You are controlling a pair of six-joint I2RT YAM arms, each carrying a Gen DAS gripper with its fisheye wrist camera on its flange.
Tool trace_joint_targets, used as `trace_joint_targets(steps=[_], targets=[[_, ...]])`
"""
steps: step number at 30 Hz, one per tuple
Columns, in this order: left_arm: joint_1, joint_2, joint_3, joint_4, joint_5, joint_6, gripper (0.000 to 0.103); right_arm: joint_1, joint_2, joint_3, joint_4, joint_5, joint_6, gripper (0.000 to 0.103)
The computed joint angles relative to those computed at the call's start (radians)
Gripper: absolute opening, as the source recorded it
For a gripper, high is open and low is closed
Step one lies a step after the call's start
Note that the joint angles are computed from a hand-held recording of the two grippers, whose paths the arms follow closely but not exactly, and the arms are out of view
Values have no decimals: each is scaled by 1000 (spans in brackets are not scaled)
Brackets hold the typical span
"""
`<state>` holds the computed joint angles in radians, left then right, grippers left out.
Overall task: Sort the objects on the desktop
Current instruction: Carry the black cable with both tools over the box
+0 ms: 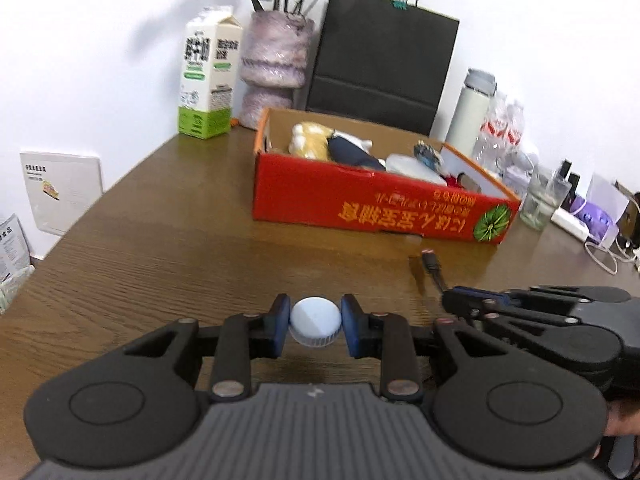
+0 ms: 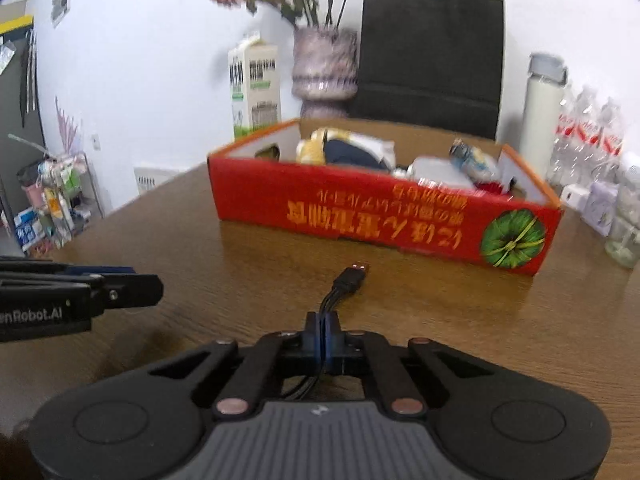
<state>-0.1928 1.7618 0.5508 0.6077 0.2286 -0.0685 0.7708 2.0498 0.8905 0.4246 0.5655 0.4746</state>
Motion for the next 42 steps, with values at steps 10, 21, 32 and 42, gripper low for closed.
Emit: trace_joint_targets(steps=[10,21,32,42], targets=[[-29,-318,-240,0,-16,-29,28,202,-334,-272,1,274,140,1],[-316,-847,-465,-266,-209,-89,29,594,-449,-258,-544,582,631,1],[-490,-1058,-497,-427,-332,-127,29,744,-367,-153,-948,644,1035,1],[-114,-423,-49,-164,-21,60,28,294,-687,-389,-48,457,-85,1]])
